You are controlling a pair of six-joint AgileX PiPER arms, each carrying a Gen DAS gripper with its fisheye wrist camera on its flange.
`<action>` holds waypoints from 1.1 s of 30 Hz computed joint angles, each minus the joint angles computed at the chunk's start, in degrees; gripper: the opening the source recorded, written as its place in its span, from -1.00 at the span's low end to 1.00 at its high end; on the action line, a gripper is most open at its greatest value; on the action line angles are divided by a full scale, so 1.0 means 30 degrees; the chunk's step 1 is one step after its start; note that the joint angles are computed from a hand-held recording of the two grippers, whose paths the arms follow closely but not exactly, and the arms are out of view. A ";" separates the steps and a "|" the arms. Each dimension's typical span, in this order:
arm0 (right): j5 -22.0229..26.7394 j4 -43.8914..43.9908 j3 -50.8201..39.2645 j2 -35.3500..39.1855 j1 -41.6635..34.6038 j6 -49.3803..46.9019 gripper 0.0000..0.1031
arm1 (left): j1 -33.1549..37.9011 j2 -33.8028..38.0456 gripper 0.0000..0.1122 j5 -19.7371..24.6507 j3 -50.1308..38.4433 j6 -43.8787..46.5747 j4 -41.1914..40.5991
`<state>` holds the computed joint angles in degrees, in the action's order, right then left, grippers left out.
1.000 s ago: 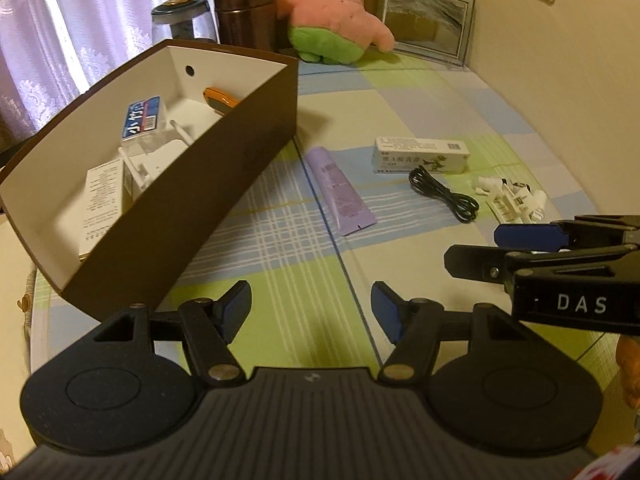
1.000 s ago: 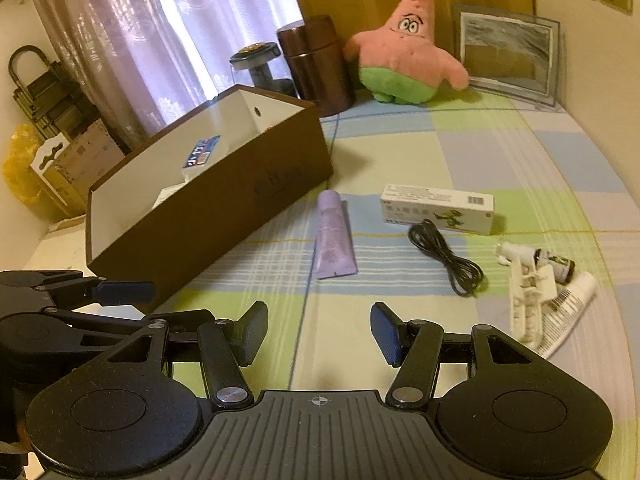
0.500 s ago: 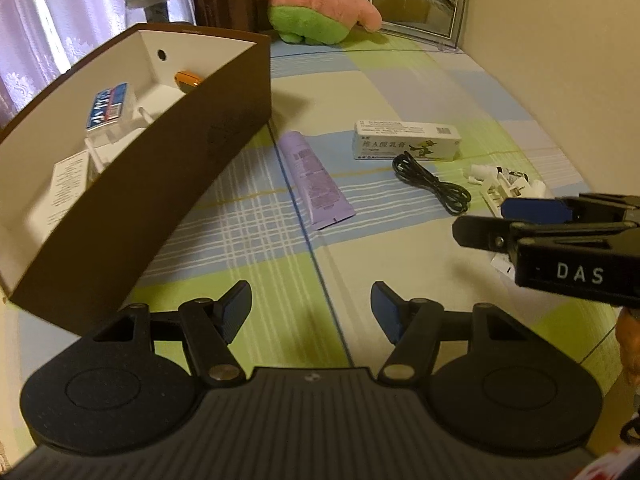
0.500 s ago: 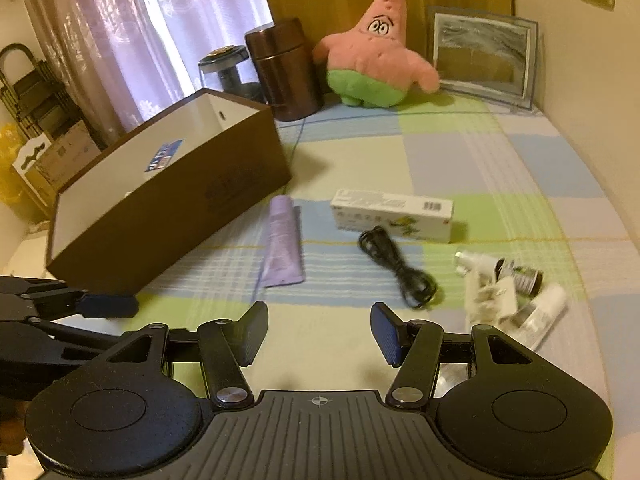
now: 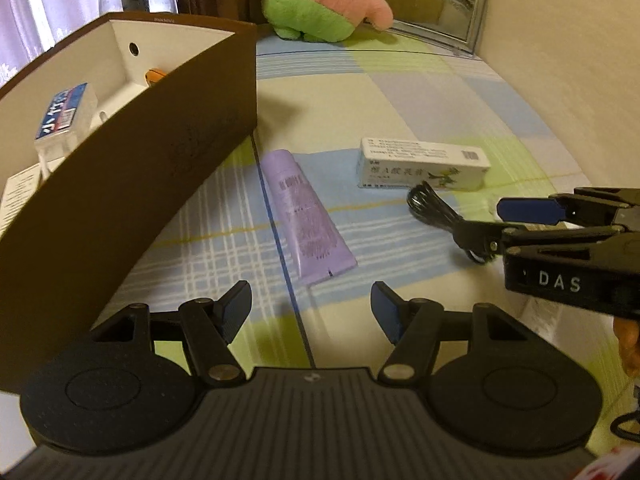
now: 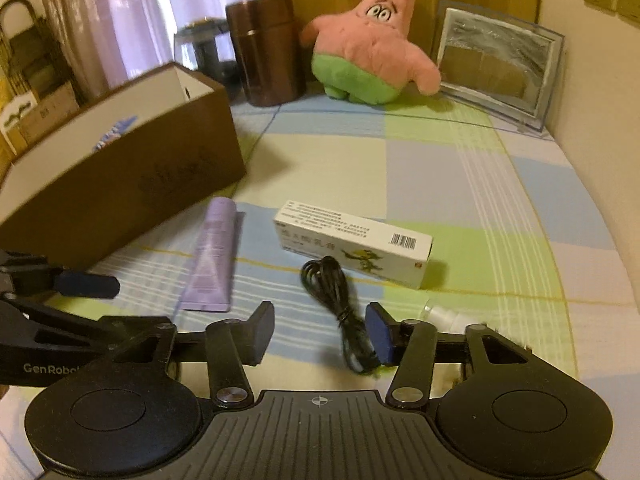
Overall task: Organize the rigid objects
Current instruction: 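Grasp the purple tube with the left tool while the right tool grasps the black cable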
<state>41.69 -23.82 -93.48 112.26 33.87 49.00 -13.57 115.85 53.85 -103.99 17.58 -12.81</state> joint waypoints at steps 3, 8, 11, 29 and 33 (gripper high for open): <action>0.0576 0.0900 -0.1122 0.0971 -0.0462 -0.1410 -0.13 | -0.0095 0.1280 0.10 0.0372 -0.1471 -0.0438 -0.0076; 0.1058 0.1941 -0.2369 0.2093 -0.0932 -0.2746 -0.14 | -0.0314 0.3440 0.11 0.1229 -0.4292 -0.1223 0.0073; 0.1501 0.2144 -0.3016 0.2611 -0.1070 -0.2752 -0.14 | -0.0440 0.4576 0.11 0.1676 -0.5922 -0.1619 0.0157; 0.0860 0.2320 -0.2104 0.2391 -0.0403 -0.0518 -0.73 | 0.0444 0.4417 -0.40 0.1416 -0.4998 0.1201 -0.1064; 0.0394 0.2410 -0.1188 0.1809 0.0246 0.0035 -0.73 | 0.0964 0.2481 -0.40 0.0598 -0.1787 0.2480 -0.1363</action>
<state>42.87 -16.59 -97.04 117.69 34.61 49.10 -10.68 123.29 55.65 -109.35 25.02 -16.90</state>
